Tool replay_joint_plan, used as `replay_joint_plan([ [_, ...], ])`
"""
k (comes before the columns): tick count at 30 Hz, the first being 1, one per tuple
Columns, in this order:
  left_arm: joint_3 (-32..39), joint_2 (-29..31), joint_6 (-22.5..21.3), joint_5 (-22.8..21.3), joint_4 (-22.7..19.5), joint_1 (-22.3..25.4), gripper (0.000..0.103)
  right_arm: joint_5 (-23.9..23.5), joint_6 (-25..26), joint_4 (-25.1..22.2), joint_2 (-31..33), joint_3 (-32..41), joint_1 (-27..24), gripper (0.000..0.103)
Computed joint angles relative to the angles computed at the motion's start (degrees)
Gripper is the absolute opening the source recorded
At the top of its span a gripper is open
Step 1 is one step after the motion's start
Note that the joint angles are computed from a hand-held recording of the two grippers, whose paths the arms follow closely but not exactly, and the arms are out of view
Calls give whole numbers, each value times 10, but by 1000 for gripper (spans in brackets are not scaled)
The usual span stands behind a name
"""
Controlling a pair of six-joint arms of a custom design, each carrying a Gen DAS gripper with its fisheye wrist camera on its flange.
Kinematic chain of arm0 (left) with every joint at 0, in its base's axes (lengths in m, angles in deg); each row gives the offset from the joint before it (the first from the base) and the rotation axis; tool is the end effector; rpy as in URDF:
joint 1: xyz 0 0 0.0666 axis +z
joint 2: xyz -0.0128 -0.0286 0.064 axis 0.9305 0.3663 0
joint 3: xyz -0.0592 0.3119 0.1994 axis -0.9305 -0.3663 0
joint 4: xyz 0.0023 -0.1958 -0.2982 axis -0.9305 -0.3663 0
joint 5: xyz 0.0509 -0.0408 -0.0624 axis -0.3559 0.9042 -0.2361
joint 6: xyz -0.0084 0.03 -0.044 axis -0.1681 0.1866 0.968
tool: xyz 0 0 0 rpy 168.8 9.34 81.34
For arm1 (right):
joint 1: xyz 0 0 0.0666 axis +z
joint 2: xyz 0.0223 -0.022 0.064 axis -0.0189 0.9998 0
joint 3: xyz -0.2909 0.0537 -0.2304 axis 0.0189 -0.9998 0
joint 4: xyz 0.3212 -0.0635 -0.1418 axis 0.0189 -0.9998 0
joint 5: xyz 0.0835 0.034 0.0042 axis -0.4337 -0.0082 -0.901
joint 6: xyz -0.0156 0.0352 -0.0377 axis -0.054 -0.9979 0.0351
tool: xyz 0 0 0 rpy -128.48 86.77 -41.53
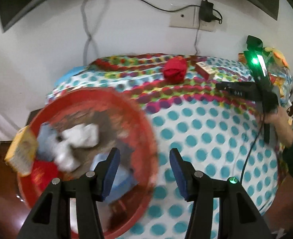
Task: Organize objects
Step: 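Grasp the red sock with the left tool while the right tool grasps the cream box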
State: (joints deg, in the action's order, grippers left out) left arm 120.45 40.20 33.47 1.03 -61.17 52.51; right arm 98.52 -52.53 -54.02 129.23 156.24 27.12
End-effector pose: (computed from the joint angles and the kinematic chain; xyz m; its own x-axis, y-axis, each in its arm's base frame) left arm 0.2854 -0.0796 0.5219 -0.8220 0.1700 -0.5435 0.1868 0.9821 0.0246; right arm 0.3934 0.2013 0.4332 -0.7785 0.0384 -0.6265 -0.0192 0.9962 0.0849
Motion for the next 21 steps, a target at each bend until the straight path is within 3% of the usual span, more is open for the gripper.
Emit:
replay_joint_plan([
  [1, 6, 10, 5, 9, 5, -5, 53, 6, 2, 5, -2, -1, 0, 31],
  [3, 21, 33, 16, 14, 8, -18, 53, 9, 14, 19, 3, 7, -5, 72],
  [5, 31, 50, 9, 16, 16, -30, 53, 16, 18, 24, 16, 24, -11, 81],
  [8, 53, 86, -10, -7, 19, -47, 53, -2, 17, 15, 45, 59, -27, 80],
  [10, 67, 108, -20, -13, 29, -52, 53, -5, 22, 4, 70, 85, -35, 74],
  [12, 83, 132, -24, -11, 37, -53, 53, -2, 29, -10, 93, 107, -38, 51],
  [15, 104, 166, -35, -4, 52, -52, 53, 1, 36, -14, 99, 110, -36, 31],
  [21, 146, 234, -55, 59, 89, -36, 53, -4, 6, -5, 28, 32, -22, 28],
])
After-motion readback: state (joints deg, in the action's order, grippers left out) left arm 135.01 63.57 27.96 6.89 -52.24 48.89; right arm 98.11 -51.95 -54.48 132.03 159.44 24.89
